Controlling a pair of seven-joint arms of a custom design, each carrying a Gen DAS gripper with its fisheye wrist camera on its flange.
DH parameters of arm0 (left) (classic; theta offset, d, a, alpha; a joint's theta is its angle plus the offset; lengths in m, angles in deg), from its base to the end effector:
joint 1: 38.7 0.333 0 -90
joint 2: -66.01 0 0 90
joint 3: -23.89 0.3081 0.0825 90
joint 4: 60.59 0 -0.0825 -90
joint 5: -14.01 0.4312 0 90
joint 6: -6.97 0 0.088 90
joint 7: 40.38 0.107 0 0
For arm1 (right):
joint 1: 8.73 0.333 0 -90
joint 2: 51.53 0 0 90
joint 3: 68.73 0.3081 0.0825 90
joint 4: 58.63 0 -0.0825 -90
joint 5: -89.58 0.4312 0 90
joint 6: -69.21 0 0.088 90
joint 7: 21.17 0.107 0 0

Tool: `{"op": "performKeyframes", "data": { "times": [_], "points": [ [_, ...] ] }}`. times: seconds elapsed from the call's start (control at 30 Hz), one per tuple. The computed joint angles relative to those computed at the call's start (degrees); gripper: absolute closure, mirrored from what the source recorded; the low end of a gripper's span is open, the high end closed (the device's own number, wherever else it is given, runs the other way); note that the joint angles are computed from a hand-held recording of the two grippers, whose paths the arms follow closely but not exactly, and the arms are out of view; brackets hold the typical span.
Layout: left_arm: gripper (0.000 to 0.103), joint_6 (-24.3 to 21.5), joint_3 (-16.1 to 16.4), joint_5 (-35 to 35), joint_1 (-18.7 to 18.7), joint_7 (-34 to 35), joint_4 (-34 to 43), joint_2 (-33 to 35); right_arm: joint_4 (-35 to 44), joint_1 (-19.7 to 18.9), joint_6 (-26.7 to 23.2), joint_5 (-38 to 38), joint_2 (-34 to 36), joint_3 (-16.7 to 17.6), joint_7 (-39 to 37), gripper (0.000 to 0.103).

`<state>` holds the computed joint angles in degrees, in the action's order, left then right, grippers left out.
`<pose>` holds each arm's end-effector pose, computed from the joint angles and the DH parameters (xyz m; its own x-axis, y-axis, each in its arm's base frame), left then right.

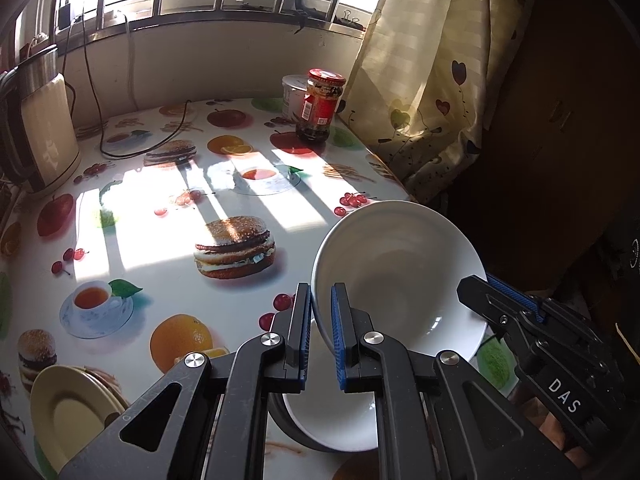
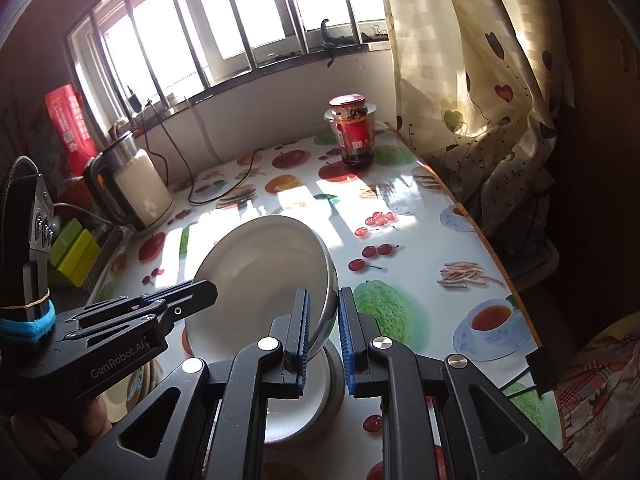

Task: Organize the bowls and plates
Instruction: 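Lower the white bowl with both grippers onto the bowl in the steel basin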

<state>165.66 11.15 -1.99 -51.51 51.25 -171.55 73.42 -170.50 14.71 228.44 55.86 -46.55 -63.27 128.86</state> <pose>0.6165 -0.2759 0.4712 -0.3146 -0.9149 0.2527 -0.7804 0.0978 -0.6175 0.5707 0.3414 0.4857 0.0203 -0.9748 -0.2222 -0.7075 0.1431 -0.6920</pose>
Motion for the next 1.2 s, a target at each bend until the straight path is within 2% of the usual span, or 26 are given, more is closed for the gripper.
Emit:
{"op": "performKeyframes", "data": {
  "times": [1.2],
  "points": [
    [0.093,0.8,0.2,-2.1,0.4,0.2,-7.8,-4.5,-4.0,0.9,1.6,4.9,-0.8,1.1,-2.2,0.088]
  ]
}}
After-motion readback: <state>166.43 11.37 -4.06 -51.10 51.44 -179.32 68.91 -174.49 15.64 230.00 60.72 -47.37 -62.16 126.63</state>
